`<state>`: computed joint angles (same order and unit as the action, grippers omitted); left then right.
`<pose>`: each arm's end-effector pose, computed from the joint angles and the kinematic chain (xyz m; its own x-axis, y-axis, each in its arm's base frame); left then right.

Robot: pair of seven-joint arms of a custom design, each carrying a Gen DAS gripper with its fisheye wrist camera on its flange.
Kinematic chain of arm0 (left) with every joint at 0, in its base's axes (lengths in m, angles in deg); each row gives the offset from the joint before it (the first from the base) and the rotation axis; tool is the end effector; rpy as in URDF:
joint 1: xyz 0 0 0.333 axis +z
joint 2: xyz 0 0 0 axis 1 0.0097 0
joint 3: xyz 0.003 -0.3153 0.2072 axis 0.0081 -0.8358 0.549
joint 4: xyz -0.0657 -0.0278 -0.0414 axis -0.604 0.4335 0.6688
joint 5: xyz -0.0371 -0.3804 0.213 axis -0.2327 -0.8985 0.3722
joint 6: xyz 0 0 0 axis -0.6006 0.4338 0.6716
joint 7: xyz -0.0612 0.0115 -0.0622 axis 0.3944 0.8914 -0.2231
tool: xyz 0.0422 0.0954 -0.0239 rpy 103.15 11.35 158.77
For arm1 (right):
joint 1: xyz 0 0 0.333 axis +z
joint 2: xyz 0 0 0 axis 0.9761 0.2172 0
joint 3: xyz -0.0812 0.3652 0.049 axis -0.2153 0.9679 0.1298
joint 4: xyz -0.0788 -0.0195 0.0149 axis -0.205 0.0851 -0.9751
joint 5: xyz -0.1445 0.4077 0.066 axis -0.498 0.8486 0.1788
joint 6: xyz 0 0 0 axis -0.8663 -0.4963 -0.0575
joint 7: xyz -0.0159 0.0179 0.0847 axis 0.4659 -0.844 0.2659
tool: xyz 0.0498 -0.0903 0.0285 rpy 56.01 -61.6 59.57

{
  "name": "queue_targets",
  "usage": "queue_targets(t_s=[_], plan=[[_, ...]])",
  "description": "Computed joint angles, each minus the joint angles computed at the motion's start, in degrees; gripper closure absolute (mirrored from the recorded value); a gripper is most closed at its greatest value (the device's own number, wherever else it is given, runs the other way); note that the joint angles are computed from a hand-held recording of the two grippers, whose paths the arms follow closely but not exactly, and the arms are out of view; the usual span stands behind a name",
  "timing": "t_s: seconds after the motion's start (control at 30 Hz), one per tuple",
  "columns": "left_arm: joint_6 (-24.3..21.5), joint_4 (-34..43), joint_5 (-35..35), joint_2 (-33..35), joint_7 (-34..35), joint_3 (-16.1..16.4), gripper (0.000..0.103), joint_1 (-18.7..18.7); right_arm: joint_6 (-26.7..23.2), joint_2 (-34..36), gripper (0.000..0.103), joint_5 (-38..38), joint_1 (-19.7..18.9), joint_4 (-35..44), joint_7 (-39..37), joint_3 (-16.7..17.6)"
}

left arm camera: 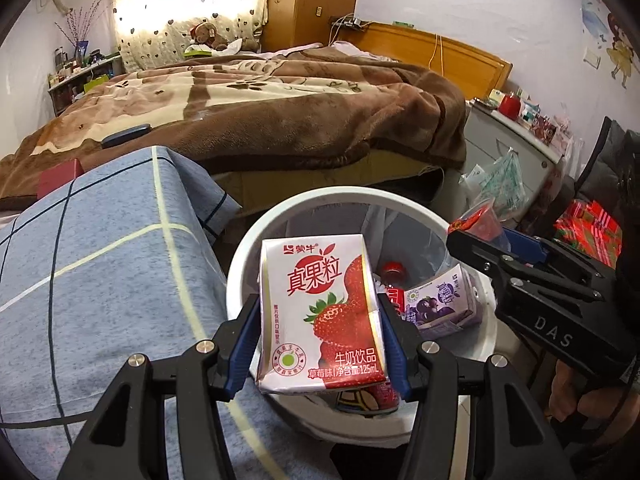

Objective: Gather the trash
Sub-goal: 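Open both grippers to drop the cup and carton into the bin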

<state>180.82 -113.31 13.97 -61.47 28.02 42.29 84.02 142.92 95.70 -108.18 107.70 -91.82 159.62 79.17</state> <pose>0.5545 -0.1802 0.5063 -0.0729 -0.9913 0.1099 -0.7455 -0.0190 -0.6662 0.5956 0.3795 0.4993 0.2879 -0.9520 -0.1044 -0.6725 -0.1233 -0.7297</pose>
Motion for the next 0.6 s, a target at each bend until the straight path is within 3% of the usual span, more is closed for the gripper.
queue_targets(t_s=[0.1,0.23,0.37,0.6], plan=[[0.2,0.2,6.1,0.1,-4.7,-1.0,0.045,1.2,-1.1,0.6,0.053,2.0,-0.9,0.5,-2.5,1.0],[-0.6,0.7,5.7,0.3,-4.3,-0.6,0.043,0.7,-1.4,0.6,0.053,2.1,-0.6,0.4,-3.3,0.6],[-0.2,0.4,5.3,0.1,-4.0,-0.3,0.039,0.5,-1.3,0.3,0.046,4.0,-1.5,-0.1,-4.7,1.3],[0.4,-0.9,7.1,-1.7,-6.3,-0.9,0.035,1.5,0.3,-1.4,0.046,1.7,-0.6,-1.8,-1.7,0.1]])
